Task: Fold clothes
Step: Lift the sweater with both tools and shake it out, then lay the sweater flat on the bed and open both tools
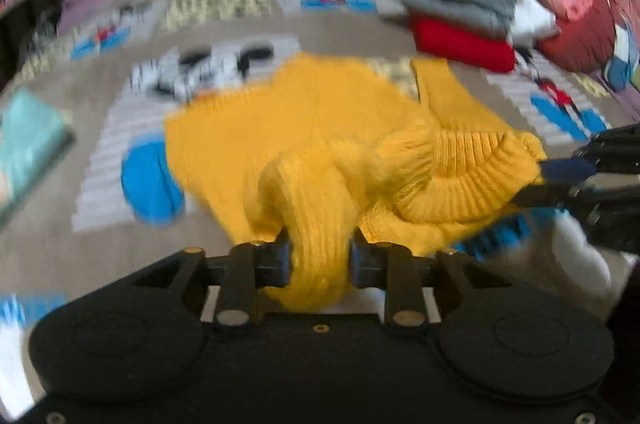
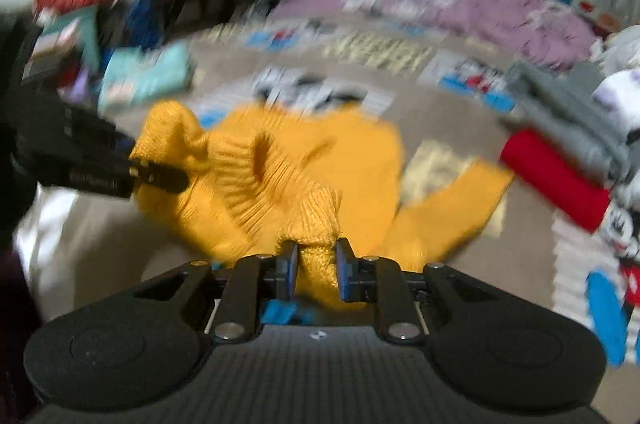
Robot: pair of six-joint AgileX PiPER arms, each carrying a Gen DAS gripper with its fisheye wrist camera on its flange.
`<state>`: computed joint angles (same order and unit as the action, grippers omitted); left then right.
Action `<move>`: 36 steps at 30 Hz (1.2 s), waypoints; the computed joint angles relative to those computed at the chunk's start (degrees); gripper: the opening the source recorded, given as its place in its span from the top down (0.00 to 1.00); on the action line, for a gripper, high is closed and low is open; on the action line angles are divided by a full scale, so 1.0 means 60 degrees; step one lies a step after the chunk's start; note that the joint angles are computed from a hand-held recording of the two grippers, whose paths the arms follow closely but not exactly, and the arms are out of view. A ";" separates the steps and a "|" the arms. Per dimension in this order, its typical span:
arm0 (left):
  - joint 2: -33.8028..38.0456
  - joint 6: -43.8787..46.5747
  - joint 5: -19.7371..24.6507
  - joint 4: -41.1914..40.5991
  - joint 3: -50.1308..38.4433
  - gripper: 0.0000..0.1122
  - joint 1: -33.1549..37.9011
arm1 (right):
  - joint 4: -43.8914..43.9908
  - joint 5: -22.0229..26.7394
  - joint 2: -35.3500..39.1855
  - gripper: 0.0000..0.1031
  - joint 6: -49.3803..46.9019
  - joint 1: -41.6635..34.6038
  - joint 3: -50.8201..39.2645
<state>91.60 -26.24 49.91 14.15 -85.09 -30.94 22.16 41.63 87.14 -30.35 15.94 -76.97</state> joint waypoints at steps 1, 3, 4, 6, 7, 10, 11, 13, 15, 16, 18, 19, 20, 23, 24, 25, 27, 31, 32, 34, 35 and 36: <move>-0.0222 -0.0103 0.0076 -0.0161 0.0326 0.71 -0.0061 | -0.0285 -0.0075 -0.0228 0.75 0.0264 0.0295 0.0361; -0.0593 -0.0142 0.0198 -0.0555 0.0711 0.57 -0.0050 | -0.0544 0.0074 -0.0663 0.55 0.0486 0.0684 0.0907; -0.0853 -0.0266 0.0218 -0.0603 0.0918 0.55 -0.0046 | -0.0470 0.0226 -0.0877 0.47 0.0407 0.0781 0.1097; -0.1251 -0.0188 0.0384 -0.0851 0.0993 0.55 0.0120 | -0.0246 0.0536 -0.1172 0.47 0.0269 0.0735 0.1148; -0.1445 -0.0149 0.0473 -0.0976 0.1019 0.54 0.0208 | -0.0094 0.0689 -0.1312 0.47 0.0246 0.0588 0.1101; -0.1998 -0.0425 0.0626 -0.1201 0.1016 0.54 0.0538 | 0.0591 0.1183 -0.1603 0.47 0.0289 -0.0088 0.0812; -0.2185 -0.0530 0.0594 -0.1309 0.1031 0.51 0.0651 | 0.0971 0.1363 -0.1591 0.47 0.0281 -0.0446 0.0624; -0.2580 -0.0768 0.0490 -0.1545 0.1070 0.40 0.0912 | 0.1991 0.1735 -0.1545 0.39 0.0127 -0.1403 0.0336; -0.2815 -0.1327 0.0304 -0.1378 0.1125 0.36 0.0974 | 0.2768 0.2055 -0.1415 0.32 0.0256 -0.2307 0.0147; -0.2952 -0.1677 0.0170 -0.1265 0.1275 0.34 0.0984 | 0.3058 0.2150 -0.1321 0.31 0.0344 -0.2690 0.0105; -0.3111 -0.2356 -0.0216 -0.1285 0.1700 0.33 0.1150 | 0.3256 0.2033 -0.1102 0.30 0.0657 -0.3106 0.0216; -0.3083 -0.2572 -0.0410 -0.1539 0.1948 0.33 0.1300 | 0.3261 0.1903 -0.0979 0.29 0.0851 -0.3217 0.0332; -0.3041 -0.2758 -0.0604 -0.1814 0.2189 0.33 0.1455 | 0.3316 0.1806 -0.0807 0.29 0.1063 -0.3330 0.0445; -0.2533 -0.3047 -0.1022 -0.2535 0.2662 0.33 0.1613 | 0.3853 0.1538 -0.0113 0.28 0.1498 -0.3526 0.0789; -0.2344 -0.3096 -0.1141 -0.2730 0.2763 0.33 0.1608 | 0.3960 0.1378 0.0100 0.28 0.1590 -0.3519 0.0852; -0.2148 -0.3127 -0.1257 -0.2932 0.2850 0.33 0.1603 | 0.4053 0.1218 0.0310 0.28 0.1675 -0.3492 0.0897; -0.1817 -0.3099 -0.1358 -0.3122 0.2818 0.33 0.1491 | 0.4258 0.0978 0.0767 0.27 0.1830 -0.3430 0.0894; -0.1134 -0.3097 -0.1476 -0.3343 0.2675 0.33 0.1208 | 0.5050 0.0914 0.1496 0.38 0.1450 -0.3212 0.0775; -0.1079 -0.3106 -0.1519 -0.3286 0.2716 0.34 0.1137 | 0.5269 0.0909 0.1559 0.46 0.1221 -0.3165 0.0844; -0.1001 -0.3718 -0.1628 -0.2564 0.2832 0.39 0.0756 | 0.5659 0.0942 0.1656 0.71 0.0844 -0.3058 0.0986; -0.0990 -0.4074 -0.1639 -0.2128 0.2873 0.52 0.0569 | 0.5809 0.0880 0.1627 0.72 0.0720 -0.2990 0.1118; -0.1061 -0.4176 -0.1663 -0.1923 0.2957 0.63 0.0468 | 0.5933 0.0811 0.1547 0.73 0.0585 -0.2929 0.1278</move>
<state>85.23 -51.30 39.93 2.61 -67.34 -28.14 57.76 46.49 96.43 -26.84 -1.64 -69.30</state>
